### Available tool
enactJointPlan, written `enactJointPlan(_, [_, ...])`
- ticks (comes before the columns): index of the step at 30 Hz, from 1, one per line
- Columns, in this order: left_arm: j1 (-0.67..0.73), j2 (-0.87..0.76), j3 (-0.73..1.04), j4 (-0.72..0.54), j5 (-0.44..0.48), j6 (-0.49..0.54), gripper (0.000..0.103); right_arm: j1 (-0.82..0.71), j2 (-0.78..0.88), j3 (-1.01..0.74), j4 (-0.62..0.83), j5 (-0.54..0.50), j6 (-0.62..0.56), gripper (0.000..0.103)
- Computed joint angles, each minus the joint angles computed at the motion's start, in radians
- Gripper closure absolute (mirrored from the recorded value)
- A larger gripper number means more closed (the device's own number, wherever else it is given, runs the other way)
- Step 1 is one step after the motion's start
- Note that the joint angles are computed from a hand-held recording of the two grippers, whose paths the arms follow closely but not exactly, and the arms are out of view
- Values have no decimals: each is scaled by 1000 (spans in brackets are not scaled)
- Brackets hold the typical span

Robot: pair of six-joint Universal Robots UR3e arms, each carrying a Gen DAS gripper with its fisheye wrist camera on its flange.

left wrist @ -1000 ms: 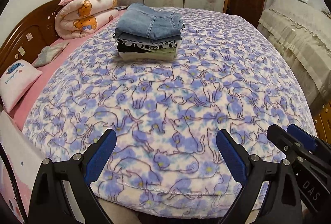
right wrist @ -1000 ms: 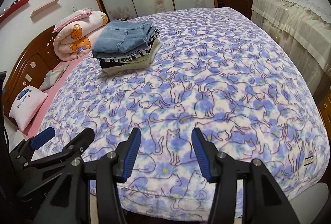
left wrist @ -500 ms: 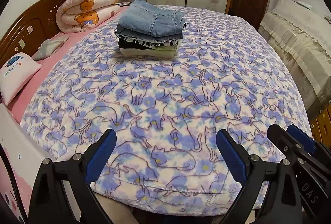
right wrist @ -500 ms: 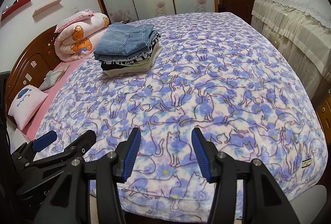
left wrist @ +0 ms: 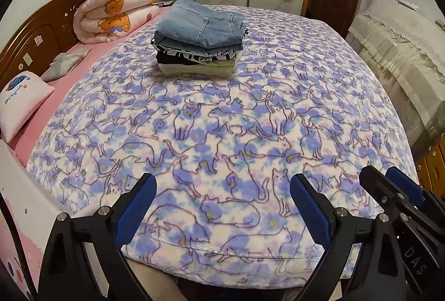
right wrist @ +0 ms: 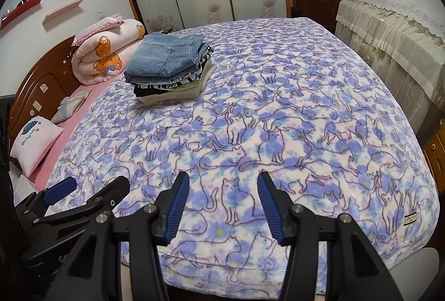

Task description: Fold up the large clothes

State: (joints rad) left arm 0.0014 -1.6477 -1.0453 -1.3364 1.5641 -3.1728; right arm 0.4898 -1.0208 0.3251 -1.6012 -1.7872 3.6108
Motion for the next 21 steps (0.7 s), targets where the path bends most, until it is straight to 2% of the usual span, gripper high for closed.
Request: enactJointPlan(21, [-14, -7, 8, 0, 16, -15, 10, -10, -17, 31, -16, 5, -12, 51])
